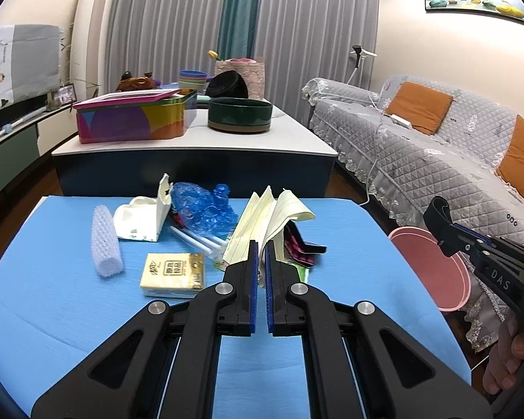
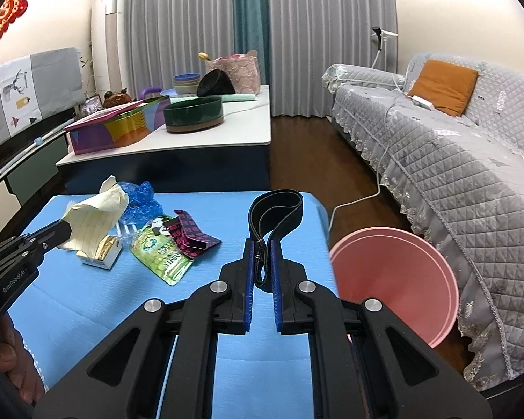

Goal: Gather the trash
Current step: 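Carry the strap and paper to the pink bin and open both tools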

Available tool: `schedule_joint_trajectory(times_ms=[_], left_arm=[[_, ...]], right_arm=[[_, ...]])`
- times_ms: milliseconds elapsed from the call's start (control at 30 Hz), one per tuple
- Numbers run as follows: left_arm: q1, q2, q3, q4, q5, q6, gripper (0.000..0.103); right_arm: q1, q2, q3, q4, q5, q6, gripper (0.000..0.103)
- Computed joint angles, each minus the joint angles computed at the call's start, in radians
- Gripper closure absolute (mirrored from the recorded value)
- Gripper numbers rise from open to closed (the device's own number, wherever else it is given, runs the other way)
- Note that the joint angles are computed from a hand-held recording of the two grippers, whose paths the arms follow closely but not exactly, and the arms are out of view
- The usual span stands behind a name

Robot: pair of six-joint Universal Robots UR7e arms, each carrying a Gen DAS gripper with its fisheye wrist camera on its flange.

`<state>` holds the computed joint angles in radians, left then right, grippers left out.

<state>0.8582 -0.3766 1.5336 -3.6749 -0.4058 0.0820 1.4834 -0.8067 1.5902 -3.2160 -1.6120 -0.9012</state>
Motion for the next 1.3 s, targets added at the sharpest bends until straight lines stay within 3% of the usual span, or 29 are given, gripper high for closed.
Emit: schedule_joint_trajectory(times_ms=[767, 1300], left_arm=[[-0.019, 0.051, -0.117, 0.208, -0.064, -0.111, 0.099], [-0.015, 0.125, -0.285, 0.317, -0.120, -0.085, 0.099]], right_arm=[[-0.040, -0.052, -0.039, -0.006, 0.035, 0.060, 0.093], [-0.055, -0.034, -0.116, -0.005, 0.025, 0.087, 0.094]])
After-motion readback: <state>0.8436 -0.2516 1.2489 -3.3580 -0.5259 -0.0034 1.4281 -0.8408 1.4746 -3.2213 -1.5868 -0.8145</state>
